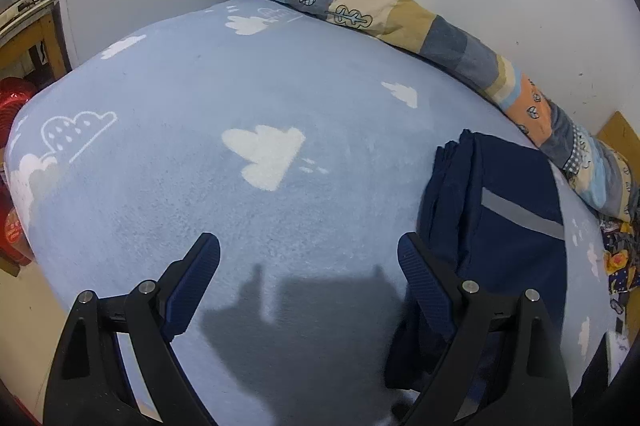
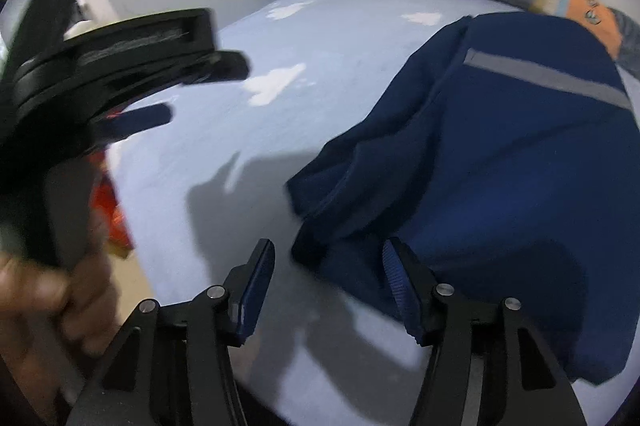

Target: Fold large clothes

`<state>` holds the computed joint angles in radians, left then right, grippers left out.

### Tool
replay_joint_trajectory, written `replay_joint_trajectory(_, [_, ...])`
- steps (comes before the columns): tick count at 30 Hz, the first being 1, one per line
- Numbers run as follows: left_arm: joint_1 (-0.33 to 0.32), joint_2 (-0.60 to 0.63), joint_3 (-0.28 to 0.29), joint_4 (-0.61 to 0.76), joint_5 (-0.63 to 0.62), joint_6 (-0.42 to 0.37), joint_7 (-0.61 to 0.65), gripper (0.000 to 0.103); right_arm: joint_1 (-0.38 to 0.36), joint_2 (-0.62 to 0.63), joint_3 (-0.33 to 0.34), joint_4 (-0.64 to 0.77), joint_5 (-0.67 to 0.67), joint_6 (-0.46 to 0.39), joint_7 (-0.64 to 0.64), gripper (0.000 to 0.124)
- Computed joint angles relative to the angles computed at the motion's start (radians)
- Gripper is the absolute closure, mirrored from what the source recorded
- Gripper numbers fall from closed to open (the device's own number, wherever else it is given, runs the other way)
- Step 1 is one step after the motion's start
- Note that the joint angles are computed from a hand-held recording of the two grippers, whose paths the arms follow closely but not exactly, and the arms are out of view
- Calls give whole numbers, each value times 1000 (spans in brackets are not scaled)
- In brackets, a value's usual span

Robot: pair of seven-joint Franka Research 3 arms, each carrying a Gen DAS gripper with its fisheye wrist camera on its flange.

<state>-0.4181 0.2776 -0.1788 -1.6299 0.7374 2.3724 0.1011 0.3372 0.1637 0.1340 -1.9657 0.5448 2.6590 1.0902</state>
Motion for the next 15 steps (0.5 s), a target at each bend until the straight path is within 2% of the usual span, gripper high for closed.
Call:
replay_joint_trajectory(1, [0,-1,0,-1,2,4,1,11,-26,-5,10,13,68,-70,-52,64])
replay_joint_trajectory(3, [0,3,-3,2,4,21,14,11,-65,-25,6,23,188,-175,-127,73])
replay_joint_trajectory(4, [4,9,-7,4,-4,47,35,11,-88,-49,-3,12,270,-209,-170,74])
replay_joint_trajectory(5, [6,20,-12,14,-17,63,62,11,-95,-66,-13,0,314,-208,-192,75])
replay_joint_trajectory(8, [-5,58,-19,60,-39,91,150,11,-121,-138,-56,-52,469,-132,-252,80])
replay_joint_trajectory(9, [-17,70,-16,79,-31,94,172,11,-126,-158,-71,-68,484,-71,-240,84])
replay_joint_trajectory(10, [-32,82,-12,99,-16,97,192,11,-128,-170,-81,-81,474,-9,-219,88])
replay_joint_trajectory(12, [-57,110,-5,140,9,116,240,11,-137,-176,-98,-90,438,55,-175,104])
replay_joint_trajectory(14, [-72,140,-5,178,9,154,292,11,-149,-176,-111,-109,306,118,-43,109])
replay_joint_trajectory(15, [-75,162,-11,205,-9,170,333,11,-153,-179,-116,-118,308,120,-37,109])
